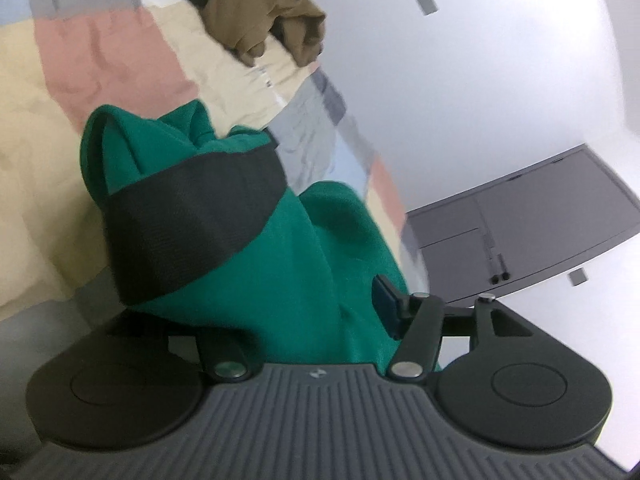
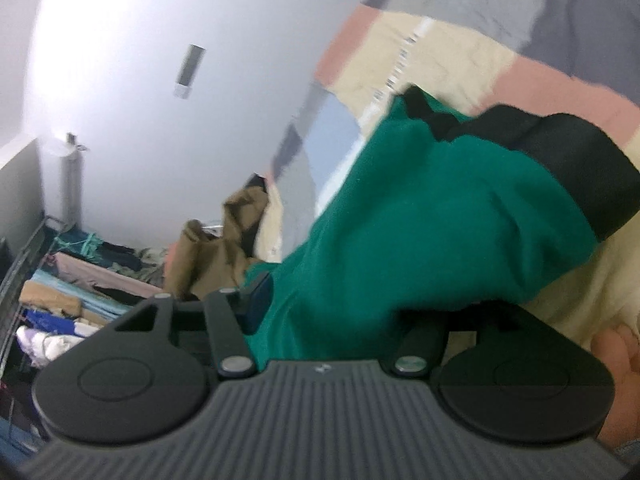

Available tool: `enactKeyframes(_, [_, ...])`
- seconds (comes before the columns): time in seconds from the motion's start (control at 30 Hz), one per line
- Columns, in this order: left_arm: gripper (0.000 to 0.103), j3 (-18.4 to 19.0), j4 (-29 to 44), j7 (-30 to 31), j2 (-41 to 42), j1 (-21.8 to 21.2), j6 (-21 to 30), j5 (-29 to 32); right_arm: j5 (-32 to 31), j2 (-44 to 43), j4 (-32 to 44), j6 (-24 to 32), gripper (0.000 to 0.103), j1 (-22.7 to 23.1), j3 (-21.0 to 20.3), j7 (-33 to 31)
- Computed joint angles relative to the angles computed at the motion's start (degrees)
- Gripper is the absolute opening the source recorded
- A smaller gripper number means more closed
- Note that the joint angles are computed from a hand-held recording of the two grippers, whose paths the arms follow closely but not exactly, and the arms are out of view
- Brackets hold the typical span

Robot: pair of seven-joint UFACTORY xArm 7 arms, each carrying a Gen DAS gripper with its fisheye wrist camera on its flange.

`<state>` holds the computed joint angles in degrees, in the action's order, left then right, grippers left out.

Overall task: Fold large clothes
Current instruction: 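Lower the folded hoodie onto the bed and open both grippers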

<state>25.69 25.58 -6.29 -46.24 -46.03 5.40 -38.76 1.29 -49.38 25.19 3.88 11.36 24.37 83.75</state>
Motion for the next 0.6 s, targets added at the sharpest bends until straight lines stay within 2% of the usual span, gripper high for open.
enactKeyframes(0.17, [0.065,2.53,0.52,2.44,-1.30,-5.15,-5.77,1.93,-3.85,-0.05,2.28,-2.75,0.063,-5.94,3.33,-2.95])
enactKeyframes(0.23, [0.065,6.39,2.65,4.08,0.41,-10.33,-9.04,4.17,-5.59,1.33,4.26,-3.26,0.063,-9.11,4.90,-4.85])
enactKeyframes(0.27, [0.066,6.71,3.21,4.15,0.76,-11.04,-9.60,5.35,-6.18,2.23,5.23,-3.48,0.063,-10.73,5.70,-5.53])
enactKeyframes(0.33, [0.066,9.78,5.02,6.03,2.55,-15.11,-12.55,8.65,-7.37,4.36,7.13,-4.38,0.063,-13.70,6.74,-7.17])
enactKeyframes(0.47, [0.067,13.76,8.55,6.30,7.77,-19.25,-15.64,13.57,-9.36,8.45,10.77,-5.96,0.063,-20.00,9.39,-10.40])
enactKeyframes(0.6, [0.067,19.68,12.87,6.06,13.07,-24.44,-18.50,18.30,-10.68,11.84,14.26,-7.81,0.063,-26.40,12.25,-13.41])
